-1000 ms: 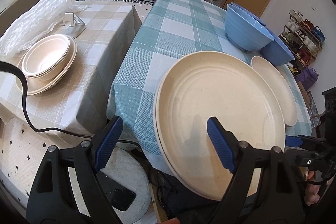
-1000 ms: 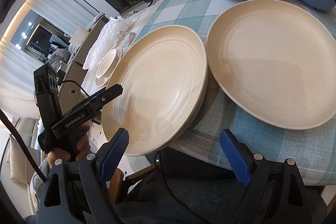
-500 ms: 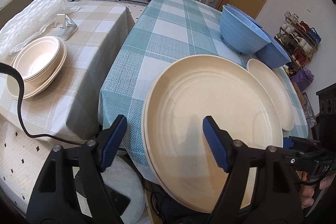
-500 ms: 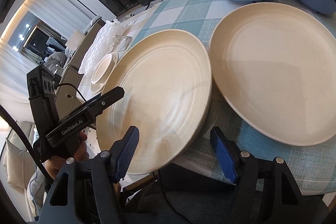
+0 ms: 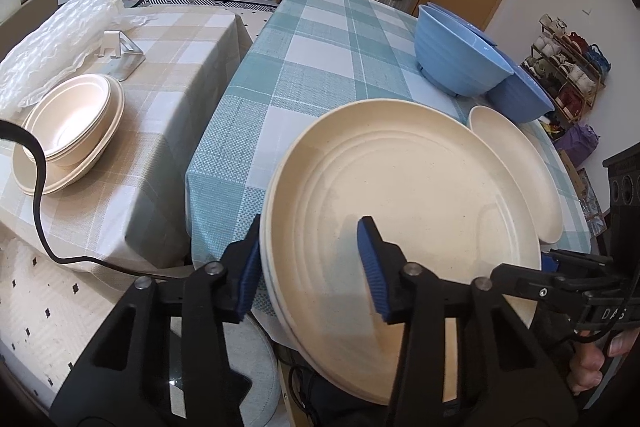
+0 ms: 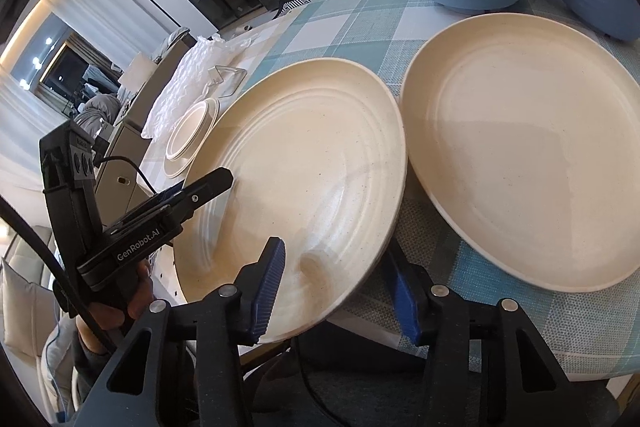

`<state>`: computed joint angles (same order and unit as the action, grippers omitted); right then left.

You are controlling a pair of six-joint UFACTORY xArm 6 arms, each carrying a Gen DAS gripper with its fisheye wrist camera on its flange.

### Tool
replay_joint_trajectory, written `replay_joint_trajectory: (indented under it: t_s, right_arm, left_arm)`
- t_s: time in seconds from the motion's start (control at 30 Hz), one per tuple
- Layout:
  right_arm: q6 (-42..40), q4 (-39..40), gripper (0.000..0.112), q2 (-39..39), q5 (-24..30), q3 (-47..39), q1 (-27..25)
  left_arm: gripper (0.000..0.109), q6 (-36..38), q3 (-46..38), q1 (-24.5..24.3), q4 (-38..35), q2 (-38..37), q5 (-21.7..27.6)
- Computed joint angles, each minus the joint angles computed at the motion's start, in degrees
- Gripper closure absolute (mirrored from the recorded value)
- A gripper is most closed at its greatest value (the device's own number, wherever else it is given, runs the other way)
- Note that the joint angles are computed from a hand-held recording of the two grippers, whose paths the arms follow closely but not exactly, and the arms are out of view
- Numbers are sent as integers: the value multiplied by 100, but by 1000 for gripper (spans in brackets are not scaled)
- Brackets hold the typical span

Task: Organize plates and bowls
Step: 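Close the left tool on the stacked cream plates' rim while the right tool grips the same rim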

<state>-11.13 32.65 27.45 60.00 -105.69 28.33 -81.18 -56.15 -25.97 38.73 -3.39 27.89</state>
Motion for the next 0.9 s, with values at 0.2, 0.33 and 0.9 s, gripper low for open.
replay_joint_trajectory:
  t_s: [0.2, 0.33, 0.9]
  right_arm:
    - [209, -112, 81, 36, -139, 3, -8]
    - [239, -130, 84, 39, -194, 16, 4]
    - [29, -247, 84, 101, -291, -143, 93]
  left_arm:
    - [85, -229, 149, 64, 162, -114, -27]
    - [85, -260, 173, 63, 220, -138, -14]
    - [87, -605, 379, 25, 441, -431, 14]
